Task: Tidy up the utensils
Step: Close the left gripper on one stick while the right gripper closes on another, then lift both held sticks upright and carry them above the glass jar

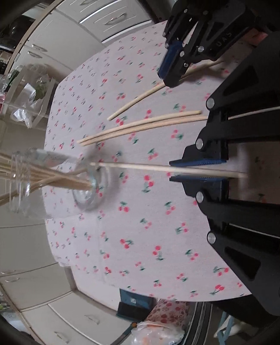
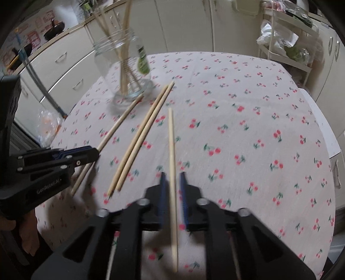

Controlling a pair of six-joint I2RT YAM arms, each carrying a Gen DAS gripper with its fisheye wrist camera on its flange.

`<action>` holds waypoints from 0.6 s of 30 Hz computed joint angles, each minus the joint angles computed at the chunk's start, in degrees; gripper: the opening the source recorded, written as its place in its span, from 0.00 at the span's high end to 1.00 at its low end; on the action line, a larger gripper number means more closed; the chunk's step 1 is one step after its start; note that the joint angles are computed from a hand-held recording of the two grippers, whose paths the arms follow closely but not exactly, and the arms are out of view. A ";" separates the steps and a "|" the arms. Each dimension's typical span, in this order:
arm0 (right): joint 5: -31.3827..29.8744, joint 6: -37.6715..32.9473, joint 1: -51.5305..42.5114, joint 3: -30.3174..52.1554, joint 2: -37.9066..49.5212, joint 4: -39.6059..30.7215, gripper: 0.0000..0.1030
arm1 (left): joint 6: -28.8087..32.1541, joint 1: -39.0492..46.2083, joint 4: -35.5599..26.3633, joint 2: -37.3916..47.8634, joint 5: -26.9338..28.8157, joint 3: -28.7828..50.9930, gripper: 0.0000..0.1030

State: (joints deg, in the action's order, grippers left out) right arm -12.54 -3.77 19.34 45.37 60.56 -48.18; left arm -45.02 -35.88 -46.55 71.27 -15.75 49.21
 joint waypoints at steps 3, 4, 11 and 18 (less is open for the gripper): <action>0.87 1.08 0.97 1.63 3.50 2.54 0.75 | 1.78 2.39 1.98 1.82 0.10 1.00 0.79; 1.50 1.29 1.78 2.06 4.57 3.40 0.75 | 2.46 2.90 2.49 2.81 -0.16 1.56 0.78; 6.73 0.03 5.85 2.26 7.37 7.64 0.82 | 7.26 6.03 5.78 9.18 -0.78 5.43 0.73; 1.87 1.13 0.62 3.75 8.77 5.17 0.94 | 8.90 5.48 6.40 8.04 -0.41 4.12 0.95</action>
State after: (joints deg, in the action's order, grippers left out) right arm -10.67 -2.64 19.96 49.11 69.33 -43.01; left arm -36.11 -30.40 -40.15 79.31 -16.15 53.33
